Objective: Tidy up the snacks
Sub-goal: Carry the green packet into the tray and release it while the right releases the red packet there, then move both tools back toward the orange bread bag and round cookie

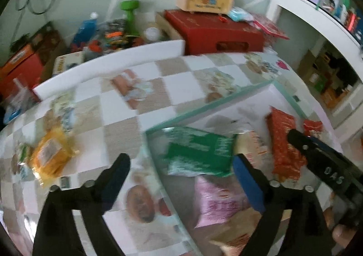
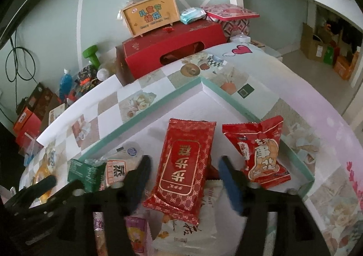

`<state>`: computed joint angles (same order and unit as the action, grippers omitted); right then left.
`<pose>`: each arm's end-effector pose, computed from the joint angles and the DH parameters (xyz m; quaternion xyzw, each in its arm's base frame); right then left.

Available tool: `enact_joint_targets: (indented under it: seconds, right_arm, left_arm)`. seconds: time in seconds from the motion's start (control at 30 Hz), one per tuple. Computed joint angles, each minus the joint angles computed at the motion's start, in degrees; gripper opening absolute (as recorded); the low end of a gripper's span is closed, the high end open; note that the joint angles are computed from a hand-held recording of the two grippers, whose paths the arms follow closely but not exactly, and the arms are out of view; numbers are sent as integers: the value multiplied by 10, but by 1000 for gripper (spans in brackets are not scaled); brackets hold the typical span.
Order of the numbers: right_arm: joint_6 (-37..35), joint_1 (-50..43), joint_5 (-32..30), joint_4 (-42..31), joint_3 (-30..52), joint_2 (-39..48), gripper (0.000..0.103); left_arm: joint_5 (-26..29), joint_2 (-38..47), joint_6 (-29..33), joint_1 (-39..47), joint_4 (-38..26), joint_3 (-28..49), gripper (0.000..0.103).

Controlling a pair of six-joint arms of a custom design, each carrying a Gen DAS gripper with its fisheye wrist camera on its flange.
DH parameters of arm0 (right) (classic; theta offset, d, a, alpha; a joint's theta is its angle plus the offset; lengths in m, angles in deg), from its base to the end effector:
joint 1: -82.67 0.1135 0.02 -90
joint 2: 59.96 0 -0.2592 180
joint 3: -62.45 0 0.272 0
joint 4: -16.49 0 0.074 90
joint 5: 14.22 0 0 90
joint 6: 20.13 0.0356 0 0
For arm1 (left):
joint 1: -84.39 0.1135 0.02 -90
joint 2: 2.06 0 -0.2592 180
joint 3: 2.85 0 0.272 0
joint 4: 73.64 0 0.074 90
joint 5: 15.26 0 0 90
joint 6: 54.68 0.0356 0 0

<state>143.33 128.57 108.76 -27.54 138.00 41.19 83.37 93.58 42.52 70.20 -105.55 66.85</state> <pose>0.2586 0.2390 0.1529 0.2735 0.9046 0.0053 0.3268 0.3362 -0.0905 0.1600 0.1983 0.9377 -0.0890 0.2712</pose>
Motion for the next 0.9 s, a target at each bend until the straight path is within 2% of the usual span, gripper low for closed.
enact_joint_targets:
  seconds: [0.07,0.2,0.3,0.43,0.67,0.9]
  right_arm:
    - [-4,2,1,-15,16,11,84]
    - [-10,6,5,-23,34,27,87]
    - [-15,10,14,-25,45,36,103]
    - [-21,15,25,-21,54,41,103]
    - [-29,21,33,-10,69,52,103]
    - [-37,32,48,13,79,58,103]
  left_arm:
    - [-24,-10,0,12,19,-17,96]
    - [-55,-17,3,38,56,-43,100]
    - [-53,-24,6,61,85,-64,101]
    - [-55,-35,8,84,117,-90,101]
    - [-56,-53,20,122,133,-115,101]
    - [-13,-70,29,172,107,-123,101]
